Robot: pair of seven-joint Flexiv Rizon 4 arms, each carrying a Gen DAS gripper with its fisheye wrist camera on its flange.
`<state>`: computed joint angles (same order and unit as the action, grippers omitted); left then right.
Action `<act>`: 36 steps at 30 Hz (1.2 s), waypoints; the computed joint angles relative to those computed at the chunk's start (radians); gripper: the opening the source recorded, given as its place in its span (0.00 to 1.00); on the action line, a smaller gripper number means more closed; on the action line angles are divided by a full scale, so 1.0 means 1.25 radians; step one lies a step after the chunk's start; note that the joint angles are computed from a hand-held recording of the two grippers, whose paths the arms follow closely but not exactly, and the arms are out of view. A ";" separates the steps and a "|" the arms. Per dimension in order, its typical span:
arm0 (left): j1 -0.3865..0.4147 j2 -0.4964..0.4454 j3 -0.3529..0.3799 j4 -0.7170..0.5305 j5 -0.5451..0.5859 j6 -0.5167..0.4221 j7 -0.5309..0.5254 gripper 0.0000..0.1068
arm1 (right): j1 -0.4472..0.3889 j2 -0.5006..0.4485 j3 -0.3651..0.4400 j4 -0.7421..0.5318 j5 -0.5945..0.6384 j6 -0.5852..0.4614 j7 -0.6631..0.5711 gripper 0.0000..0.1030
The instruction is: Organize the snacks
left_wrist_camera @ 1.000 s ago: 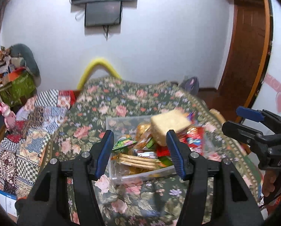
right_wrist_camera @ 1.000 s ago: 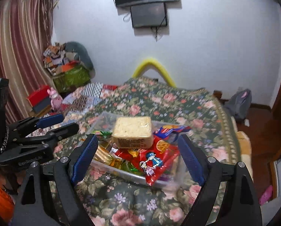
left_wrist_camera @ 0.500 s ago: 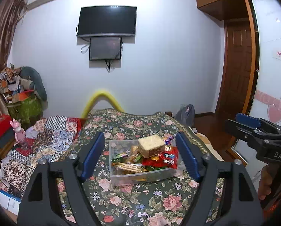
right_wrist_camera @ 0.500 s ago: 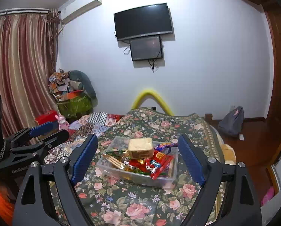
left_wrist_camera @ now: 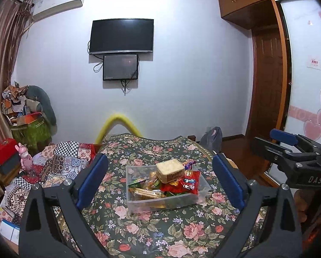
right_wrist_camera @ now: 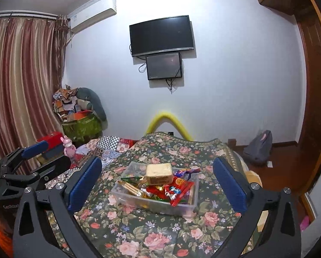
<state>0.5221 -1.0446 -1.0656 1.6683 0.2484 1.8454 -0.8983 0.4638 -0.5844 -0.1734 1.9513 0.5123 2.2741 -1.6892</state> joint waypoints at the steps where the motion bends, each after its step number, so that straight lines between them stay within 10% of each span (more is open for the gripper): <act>1: 0.000 -0.003 -0.001 -0.001 0.001 0.001 0.001 0.92 | 0.001 0.001 0.001 0.003 0.000 0.001 -0.001 1.00; 36: 0.016 -0.019 -0.022 0.004 0.001 -0.006 -0.002 0.93 | 0.008 0.005 0.012 0.006 0.021 0.017 -0.032 1.00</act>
